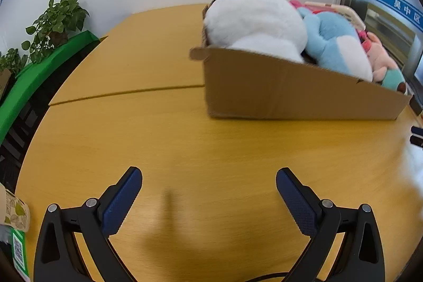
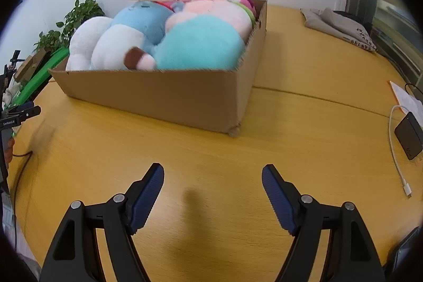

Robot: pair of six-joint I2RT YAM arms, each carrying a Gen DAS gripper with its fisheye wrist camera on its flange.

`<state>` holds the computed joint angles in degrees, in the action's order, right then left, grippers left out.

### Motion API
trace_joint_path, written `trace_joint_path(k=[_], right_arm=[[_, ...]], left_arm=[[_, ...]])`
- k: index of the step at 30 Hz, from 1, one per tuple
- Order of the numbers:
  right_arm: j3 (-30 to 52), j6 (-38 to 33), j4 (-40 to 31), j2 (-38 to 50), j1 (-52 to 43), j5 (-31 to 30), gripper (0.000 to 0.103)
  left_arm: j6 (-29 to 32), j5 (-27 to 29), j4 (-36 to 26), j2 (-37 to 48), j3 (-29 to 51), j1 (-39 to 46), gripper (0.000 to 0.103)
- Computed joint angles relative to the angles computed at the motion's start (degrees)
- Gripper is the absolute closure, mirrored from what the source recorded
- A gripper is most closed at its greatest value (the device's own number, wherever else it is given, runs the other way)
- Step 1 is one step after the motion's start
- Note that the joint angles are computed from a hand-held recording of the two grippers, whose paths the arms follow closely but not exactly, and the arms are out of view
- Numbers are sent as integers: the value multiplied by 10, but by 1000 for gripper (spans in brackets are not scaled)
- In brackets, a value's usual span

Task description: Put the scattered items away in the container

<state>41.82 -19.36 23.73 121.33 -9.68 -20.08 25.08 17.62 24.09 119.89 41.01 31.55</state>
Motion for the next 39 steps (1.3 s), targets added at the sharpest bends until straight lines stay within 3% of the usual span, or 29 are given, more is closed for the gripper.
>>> trace_joint_path(k=[4, 7, 10, 14, 20, 39], right_arm=[[5, -71, 25, 35, -11, 8, 22], [28, -118, -13, 37, -16, -13, 19], [74, -157, -71, 55, -27, -27, 0], [126, -187, -125, 66, -44, -45, 0], [171, -236, -174, 81, -68, -69, 0], [183, -240, -179, 88, -69, -68, 0]], left_arm=[[60, 31, -57, 74, 83, 39, 0], [98, 59, -83, 94, 117, 50, 0], [139, 77, -125, 112, 160, 51, 0], [153, 82, -172, 139, 225, 45, 0], [137, 75, -188, 161, 269, 34, 0], [142, 77, -214, 167, 297, 40, 0]])
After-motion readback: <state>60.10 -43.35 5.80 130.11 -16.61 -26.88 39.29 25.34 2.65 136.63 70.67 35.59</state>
